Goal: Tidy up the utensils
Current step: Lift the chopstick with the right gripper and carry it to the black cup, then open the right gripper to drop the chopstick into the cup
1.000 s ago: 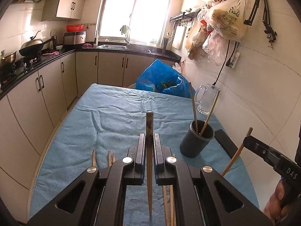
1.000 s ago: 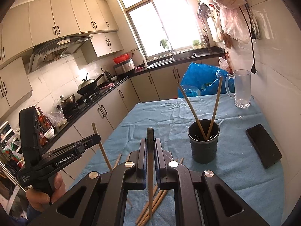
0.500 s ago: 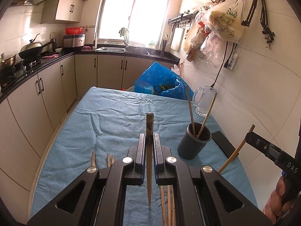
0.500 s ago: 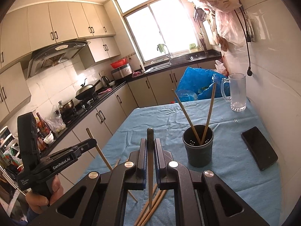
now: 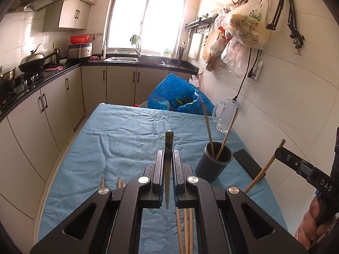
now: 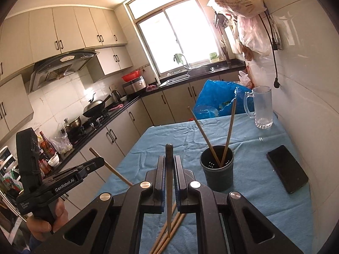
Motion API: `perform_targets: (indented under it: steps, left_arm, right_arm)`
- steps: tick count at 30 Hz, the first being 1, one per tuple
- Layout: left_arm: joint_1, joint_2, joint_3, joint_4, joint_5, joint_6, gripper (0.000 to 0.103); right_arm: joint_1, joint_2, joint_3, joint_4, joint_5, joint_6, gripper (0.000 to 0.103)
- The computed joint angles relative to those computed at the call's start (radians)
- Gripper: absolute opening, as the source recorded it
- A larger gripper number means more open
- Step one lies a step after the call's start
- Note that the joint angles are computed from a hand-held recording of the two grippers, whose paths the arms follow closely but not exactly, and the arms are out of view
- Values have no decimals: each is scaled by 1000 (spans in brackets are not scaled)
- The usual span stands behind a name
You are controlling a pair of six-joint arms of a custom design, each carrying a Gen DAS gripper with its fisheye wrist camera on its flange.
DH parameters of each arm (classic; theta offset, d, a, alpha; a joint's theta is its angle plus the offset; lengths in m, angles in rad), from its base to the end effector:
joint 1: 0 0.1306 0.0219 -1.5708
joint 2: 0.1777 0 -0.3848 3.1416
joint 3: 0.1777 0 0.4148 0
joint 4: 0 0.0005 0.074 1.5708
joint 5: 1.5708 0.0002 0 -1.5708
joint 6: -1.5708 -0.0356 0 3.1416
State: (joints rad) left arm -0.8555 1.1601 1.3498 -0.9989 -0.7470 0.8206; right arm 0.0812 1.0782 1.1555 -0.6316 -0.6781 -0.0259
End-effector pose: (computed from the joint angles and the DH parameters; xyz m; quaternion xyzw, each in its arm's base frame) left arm 0.2864 -0.2935 0.5106 -0.1205 0.8666 -0.0306 0.4833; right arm 0.3996 0.0544 0.4748 -0.1846 0.8191 0.3147 0.4427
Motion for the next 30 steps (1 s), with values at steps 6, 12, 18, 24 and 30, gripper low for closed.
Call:
perform_targets:
  steps: [6, 12, 18, 24, 30]
  left_arm:
    - [2, 26, 56, 18, 27, -56, 6]
    - [22, 68, 138, 53, 72, -126, 6]
    - [54, 143, 272, 95, 102, -220, 6]
    - [93, 231, 387, 132, 151, -272, 7]
    - [133, 323, 461, 132, 229, -263, 7]
  right_arm:
    - [-29, 1, 15, 18, -1, -14, 8]
    - [-68, 30, 71, 56, 4, -55, 8]
    - [-91, 85, 153, 99, 38, -109, 8]
    - [-93, 165, 252, 118, 76, -151, 8]
    - [-72, 245, 327, 118, 134, -148, 8]
